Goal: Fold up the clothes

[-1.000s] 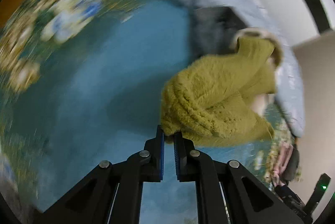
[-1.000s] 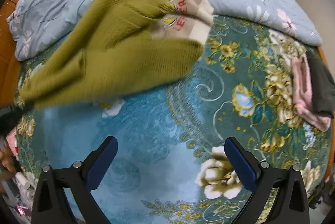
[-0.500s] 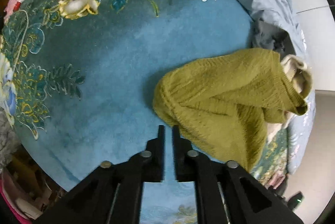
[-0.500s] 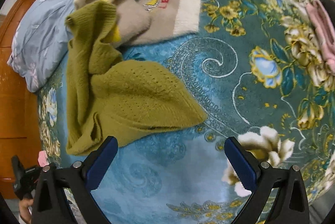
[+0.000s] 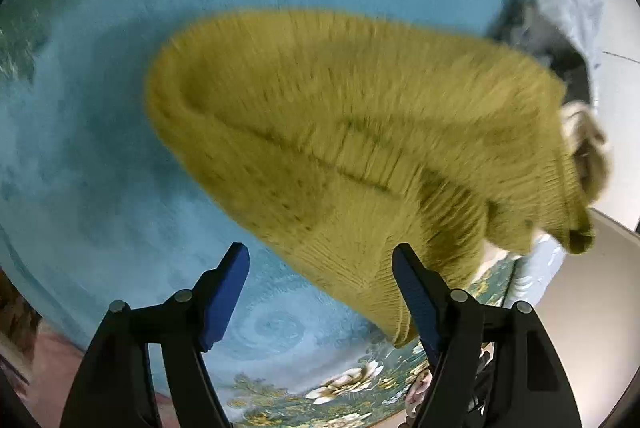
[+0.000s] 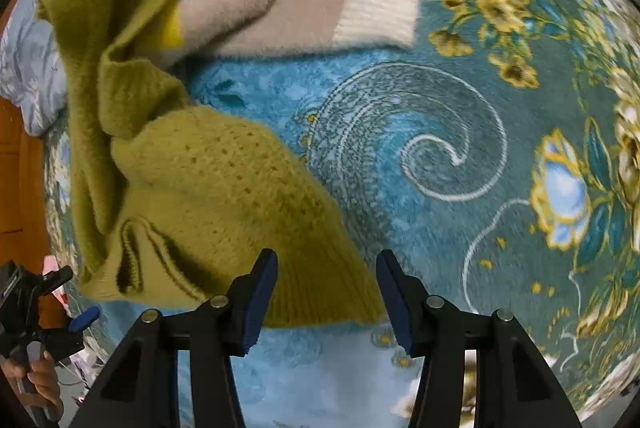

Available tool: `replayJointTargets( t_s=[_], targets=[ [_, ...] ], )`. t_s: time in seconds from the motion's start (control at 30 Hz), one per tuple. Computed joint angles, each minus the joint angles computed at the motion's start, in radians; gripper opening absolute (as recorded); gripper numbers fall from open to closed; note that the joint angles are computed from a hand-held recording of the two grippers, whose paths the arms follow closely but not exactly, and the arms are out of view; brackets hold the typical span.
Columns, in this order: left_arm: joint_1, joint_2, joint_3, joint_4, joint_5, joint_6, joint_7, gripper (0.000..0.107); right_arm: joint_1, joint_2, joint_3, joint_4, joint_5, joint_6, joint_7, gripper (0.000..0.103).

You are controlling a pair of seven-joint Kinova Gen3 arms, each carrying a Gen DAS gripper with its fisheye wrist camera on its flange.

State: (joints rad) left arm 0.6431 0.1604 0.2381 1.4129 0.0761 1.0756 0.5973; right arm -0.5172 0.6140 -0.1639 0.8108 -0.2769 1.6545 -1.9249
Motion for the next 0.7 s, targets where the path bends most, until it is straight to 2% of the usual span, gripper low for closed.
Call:
replayJointTargets(
  t_s=[0.13,0.2,0.27,0.33,0.37,0.53,0.7],
  targets=[
    [0.040,0.024,-0.016,0.010,-0.056,-0.059,0.133,0.074,-0.017,0.044,-0.003,-0.039,0.001,0.053,-0.003,0.054],
    [0.048,0.026,-0.021,0.003,-0.071,-0.044,0.183,0.066,-0.031,0.067,-0.003,-0.065,0.006,0.093,-0.005,0.047],
    [0.043,0.024,-0.020,-0.006,-0.064,-0.008,0.198,0.025,-0.039,0.071,-0.004,-0.064,0.004,0.115,-0.005,0.029],
    [0.032,0.012,-0.016,-0.003,-0.049,0.012,0.184,0.010,-0.034,0.058,-0.008,-0.038,-0.013,0.108,-0.013,0.018],
    [0.031,0.007,-0.012,-0.012,-0.056,0.031,0.171,0.010,-0.032,0.049,-0.008,-0.027,-0.020,0.106,-0.021,0.014],
    [0.028,-0.002,0.008,-0.101,-0.076,0.161,0.052,0.008,-0.013,-0.040,0.002,0.060,-0.036,0.055,-0.082,0.011],
    [0.054,-0.015,0.021,-0.214,-0.157,0.295,-0.058,0.007,0.075,-0.178,0.005,0.131,-0.075,-0.026,-0.089,0.010]
  ],
)
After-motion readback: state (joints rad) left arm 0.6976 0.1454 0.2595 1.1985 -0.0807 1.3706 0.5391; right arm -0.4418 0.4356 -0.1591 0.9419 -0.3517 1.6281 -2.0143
